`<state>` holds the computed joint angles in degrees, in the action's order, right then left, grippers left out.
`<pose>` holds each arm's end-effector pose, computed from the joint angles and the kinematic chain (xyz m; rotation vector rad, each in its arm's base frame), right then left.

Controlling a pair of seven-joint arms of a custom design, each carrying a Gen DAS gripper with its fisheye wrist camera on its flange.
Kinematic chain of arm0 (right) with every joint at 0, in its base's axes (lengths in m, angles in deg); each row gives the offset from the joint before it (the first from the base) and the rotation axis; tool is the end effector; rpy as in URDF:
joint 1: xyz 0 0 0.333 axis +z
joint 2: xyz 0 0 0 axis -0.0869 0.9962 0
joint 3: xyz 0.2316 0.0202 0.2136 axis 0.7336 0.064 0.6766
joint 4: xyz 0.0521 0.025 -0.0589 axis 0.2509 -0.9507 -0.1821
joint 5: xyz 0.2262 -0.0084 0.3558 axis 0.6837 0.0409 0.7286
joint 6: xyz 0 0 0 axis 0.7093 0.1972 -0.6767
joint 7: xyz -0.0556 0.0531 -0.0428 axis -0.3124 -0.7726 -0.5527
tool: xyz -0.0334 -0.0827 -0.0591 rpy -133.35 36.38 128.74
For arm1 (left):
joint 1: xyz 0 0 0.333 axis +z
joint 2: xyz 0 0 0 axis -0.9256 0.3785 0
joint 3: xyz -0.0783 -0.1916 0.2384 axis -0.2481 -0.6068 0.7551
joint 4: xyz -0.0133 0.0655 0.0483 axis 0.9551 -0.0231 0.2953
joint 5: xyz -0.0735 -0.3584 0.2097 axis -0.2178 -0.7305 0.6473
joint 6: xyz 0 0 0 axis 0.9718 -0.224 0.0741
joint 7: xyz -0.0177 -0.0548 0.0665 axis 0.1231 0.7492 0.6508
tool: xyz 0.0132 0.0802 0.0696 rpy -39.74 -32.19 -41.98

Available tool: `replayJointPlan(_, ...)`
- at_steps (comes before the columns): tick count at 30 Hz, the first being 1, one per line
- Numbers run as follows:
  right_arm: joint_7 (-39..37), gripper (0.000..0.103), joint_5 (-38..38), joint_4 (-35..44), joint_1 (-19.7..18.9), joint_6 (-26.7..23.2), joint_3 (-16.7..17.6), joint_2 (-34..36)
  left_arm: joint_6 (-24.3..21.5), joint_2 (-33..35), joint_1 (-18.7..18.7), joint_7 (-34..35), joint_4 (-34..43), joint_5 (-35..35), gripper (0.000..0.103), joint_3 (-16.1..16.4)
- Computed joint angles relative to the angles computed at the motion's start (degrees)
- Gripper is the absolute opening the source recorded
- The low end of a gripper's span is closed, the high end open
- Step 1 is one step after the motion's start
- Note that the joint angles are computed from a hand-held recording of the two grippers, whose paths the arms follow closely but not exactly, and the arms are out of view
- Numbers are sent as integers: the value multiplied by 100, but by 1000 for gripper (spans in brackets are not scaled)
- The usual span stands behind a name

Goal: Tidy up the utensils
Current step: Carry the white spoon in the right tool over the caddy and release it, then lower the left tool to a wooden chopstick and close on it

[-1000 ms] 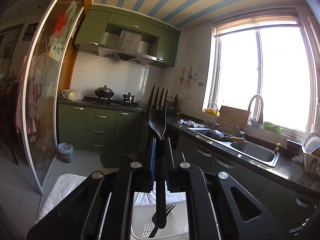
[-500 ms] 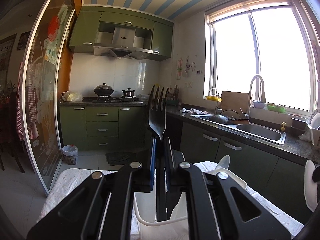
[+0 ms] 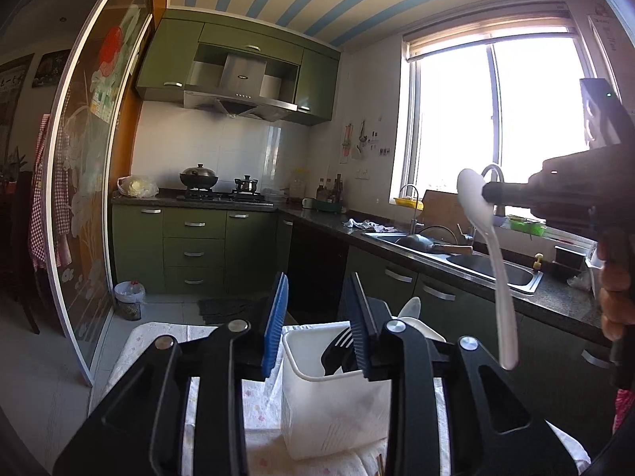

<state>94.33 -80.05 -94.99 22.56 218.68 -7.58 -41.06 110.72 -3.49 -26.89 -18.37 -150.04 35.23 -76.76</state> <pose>0.5557 0.3675 0.7200 -1.5305 1.1362 -0.4346 0.4361 -0.2020 0.5941 -1.4184 1.2223 -1.2179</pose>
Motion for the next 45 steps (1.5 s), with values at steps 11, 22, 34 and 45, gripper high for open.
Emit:
replayJointPlan(11, 4230, 3, -4609, 1323, 1551, 125, -2000, 1289, -408, -446, -1588, 193, -717, 238, 32, 1205)
replayJointPlan(22, 4193, 15, -4833, 59, 1317, 611, -1642, 784, -951, -433, -2384, -2, -936, 492, 34, 1683)
replayJointPlan(34, 877, 28, -1314, -2580, 920, 216, -862, -1289, -3790, 807, -5132, 1037, -527, 0, 37, 3690)
replayJointPlan(45, -461, 28, 320, -3365, 573, -788, -605, -1746, -4909, 1664, -5625, 1745, -20, -1191, 36, 4086)
